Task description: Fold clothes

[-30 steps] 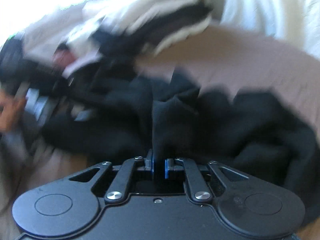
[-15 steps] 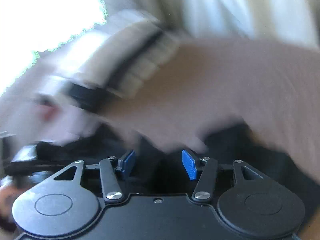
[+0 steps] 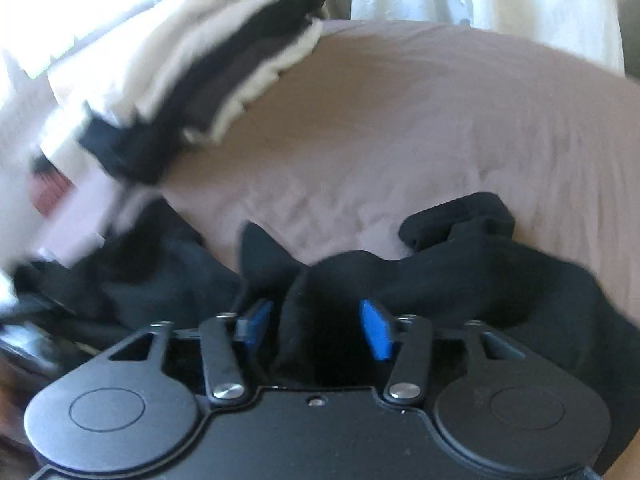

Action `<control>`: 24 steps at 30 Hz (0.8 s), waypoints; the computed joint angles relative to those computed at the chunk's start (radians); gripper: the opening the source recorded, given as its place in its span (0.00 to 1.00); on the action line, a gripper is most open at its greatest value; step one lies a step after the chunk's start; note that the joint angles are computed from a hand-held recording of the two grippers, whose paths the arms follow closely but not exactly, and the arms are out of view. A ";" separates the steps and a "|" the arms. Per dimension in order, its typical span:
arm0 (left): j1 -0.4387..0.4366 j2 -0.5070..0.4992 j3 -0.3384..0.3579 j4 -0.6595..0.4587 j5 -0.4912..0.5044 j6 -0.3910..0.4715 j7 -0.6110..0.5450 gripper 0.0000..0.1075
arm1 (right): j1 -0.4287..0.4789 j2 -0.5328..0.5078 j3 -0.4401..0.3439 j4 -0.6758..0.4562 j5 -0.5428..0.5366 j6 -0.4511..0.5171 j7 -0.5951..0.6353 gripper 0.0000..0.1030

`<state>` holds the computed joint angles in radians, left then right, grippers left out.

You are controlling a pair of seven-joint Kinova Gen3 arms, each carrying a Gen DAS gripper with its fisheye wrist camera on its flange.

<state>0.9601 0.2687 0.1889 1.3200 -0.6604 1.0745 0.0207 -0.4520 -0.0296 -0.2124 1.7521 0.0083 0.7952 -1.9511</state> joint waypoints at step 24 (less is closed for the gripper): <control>0.059 0.115 -0.047 -0.119 -0.007 0.097 -0.175 0.11 | 0.123 -0.279 -0.180 0.250 0.323 -0.171 -0.342 0.03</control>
<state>1.0188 0.3838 0.1418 1.2005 -0.6676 1.1710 -0.1544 -0.3286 -0.3084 -0.3926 2.0017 0.3316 0.6241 -2.2935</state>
